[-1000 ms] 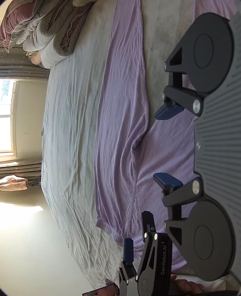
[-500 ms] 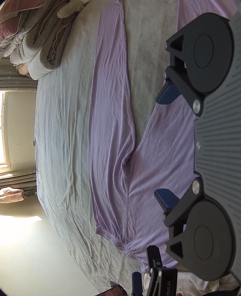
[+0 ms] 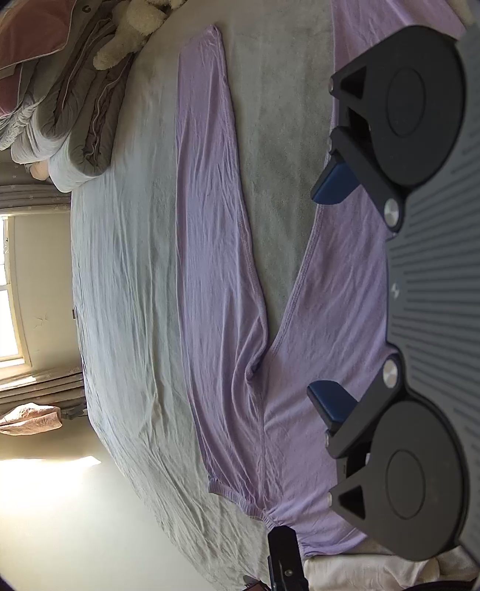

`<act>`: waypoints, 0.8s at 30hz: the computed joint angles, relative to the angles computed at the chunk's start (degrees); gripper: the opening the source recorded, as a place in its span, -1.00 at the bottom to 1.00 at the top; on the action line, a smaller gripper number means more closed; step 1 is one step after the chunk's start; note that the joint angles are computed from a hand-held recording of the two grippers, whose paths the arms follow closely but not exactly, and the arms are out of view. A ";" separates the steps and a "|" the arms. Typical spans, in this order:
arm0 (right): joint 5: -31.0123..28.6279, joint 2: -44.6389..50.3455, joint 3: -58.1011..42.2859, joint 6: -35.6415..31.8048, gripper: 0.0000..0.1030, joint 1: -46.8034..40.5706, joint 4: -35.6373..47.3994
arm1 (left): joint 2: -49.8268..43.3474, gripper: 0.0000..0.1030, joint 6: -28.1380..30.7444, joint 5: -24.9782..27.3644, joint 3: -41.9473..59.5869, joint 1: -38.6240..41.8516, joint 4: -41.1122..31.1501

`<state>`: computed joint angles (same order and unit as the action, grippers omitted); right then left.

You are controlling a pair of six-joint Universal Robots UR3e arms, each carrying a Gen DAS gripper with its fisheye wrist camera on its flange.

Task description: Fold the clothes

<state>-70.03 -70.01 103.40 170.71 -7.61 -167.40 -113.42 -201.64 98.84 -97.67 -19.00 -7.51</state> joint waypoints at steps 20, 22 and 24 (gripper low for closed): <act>1.40 8.77 -7.53 1.71 1.00 3.73 -1.80 | -10.65 0.98 -0.99 2.43 10.66 6.45 -3.87; 2.92 10.14 -10.42 1.45 1.00 3.98 -0.84 | -10.87 0.98 -1.21 2.58 11.53 7.38 -4.63; 3.92 12.63 -15.49 2.05 1.00 4.33 1.45 | -11.12 0.98 -1.44 2.73 12.45 8.29 -5.42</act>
